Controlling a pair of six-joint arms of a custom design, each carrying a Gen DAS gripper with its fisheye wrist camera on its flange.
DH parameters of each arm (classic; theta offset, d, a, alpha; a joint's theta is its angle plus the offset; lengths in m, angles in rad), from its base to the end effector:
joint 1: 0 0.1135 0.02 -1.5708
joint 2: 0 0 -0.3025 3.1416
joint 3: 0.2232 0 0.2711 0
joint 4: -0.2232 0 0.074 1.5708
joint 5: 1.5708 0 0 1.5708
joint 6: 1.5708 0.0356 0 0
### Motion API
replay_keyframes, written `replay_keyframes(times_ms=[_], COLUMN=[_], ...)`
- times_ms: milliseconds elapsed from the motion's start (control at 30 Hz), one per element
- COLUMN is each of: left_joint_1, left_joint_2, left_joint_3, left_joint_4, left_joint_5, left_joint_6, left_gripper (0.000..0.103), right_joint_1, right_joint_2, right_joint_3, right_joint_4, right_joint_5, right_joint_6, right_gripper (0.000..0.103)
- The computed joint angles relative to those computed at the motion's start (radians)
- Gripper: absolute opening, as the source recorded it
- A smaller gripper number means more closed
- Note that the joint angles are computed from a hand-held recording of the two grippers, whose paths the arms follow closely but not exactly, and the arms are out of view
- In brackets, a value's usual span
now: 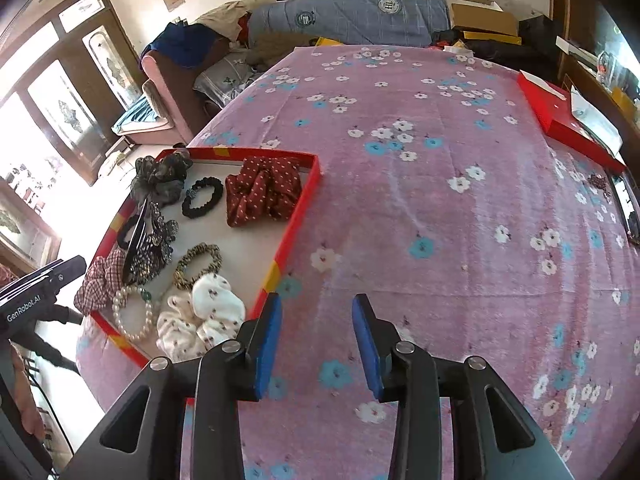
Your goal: Organize jewelry
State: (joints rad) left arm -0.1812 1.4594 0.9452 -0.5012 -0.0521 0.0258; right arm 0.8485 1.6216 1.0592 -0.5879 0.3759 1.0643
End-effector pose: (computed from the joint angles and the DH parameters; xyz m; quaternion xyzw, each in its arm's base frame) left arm 0.2992 -0.0529 0.2433 0.0922 0.9570 0.0037 0.2752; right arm 0.2311 0.2425 0.2276 0.1422 0.9510 0.0622 0.2675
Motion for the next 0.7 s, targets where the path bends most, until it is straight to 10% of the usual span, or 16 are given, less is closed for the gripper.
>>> replay_keyframes(times_ms=[700], left_joint_1=[-0.080], left_joint_2=[-0.322], left_joint_3=[-0.128], left_joint_4=[-0.079], left_joint_5=[-0.206], left_joint_6=[-0.170], left_gripper=[0.053], right_joint_1=[0.087], right_joint_2=[-0.085], right_joint_3=[-0.079], right_joint_4=[0.106], right_joint_5=[-0.019], right_joint_6=[-0.128], right_gripper=[0.042])
